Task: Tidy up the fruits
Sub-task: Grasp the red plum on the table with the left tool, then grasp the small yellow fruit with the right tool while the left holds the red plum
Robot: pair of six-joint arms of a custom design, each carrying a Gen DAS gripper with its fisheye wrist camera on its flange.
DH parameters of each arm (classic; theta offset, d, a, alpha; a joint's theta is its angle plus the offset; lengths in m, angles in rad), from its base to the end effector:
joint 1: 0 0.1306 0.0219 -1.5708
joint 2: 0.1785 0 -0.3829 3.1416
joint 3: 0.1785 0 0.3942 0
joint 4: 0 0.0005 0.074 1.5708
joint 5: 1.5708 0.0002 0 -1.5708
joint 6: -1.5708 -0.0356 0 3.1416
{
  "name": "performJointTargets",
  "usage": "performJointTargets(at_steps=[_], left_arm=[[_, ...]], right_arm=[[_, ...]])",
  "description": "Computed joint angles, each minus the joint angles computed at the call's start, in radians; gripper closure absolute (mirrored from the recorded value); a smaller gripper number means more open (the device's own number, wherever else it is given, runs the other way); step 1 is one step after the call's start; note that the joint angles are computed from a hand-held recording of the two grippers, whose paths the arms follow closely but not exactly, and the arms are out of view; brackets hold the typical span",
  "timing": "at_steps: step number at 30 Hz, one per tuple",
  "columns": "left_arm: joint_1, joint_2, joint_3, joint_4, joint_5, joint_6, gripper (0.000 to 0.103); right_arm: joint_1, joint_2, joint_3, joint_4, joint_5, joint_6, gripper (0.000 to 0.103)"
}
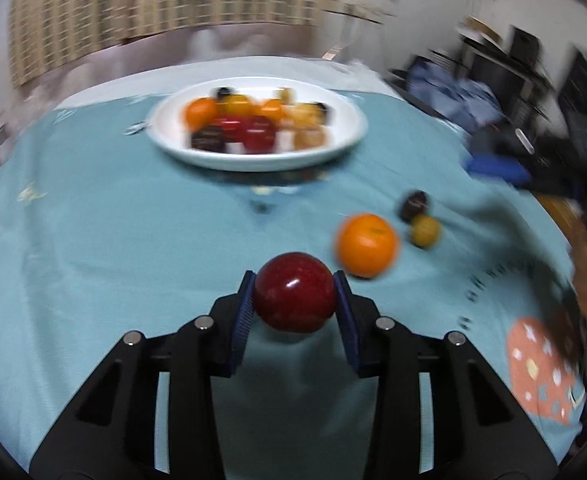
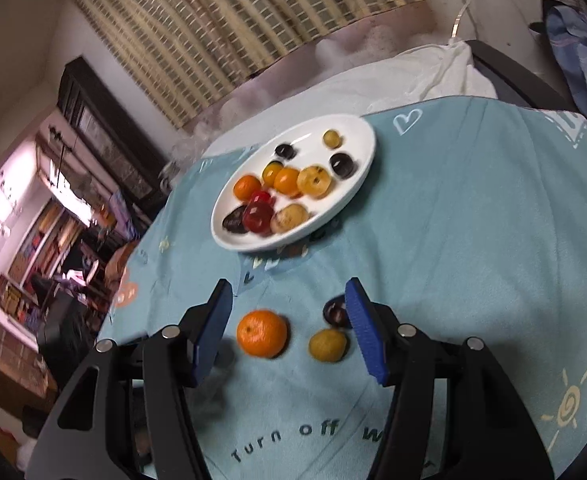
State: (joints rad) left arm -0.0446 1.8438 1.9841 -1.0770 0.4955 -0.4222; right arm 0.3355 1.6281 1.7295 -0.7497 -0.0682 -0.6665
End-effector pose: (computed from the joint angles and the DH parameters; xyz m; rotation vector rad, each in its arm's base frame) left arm 0.6401 -0.0460 0.4453 0.7479 2.2859 -0.4479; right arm 0.5571 0.1963 0.4765 0.3390 2.2654 0.6152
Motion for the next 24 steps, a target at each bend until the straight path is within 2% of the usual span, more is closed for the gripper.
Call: performJointTargets(at_steps=[2,3,6,24], left_arm=[[0.008,0.033,0.045,-0.031,-0.01,0.037,0.064],[0.01,0.044,0.059,-0.042,-0.013,0.048,0.064],[0.013,0.041,0.056,-0.037,-0.013,0.057,0.064],[0.001,0.046,0.053,-0.036,-0.068,0.033,0.064]], right_arm=[[0.006,0.025,0.022,-0.039,-0.022,0.018,0.047],[0.008,0.037,0.033,-0.057,-0.032,0.023,0.056],[0.012,0.057,0.048,-0.088,-0.041,0.035,0.063],[0.021,0.076,0.052,-0.167,0.033,0.059,0.064]])
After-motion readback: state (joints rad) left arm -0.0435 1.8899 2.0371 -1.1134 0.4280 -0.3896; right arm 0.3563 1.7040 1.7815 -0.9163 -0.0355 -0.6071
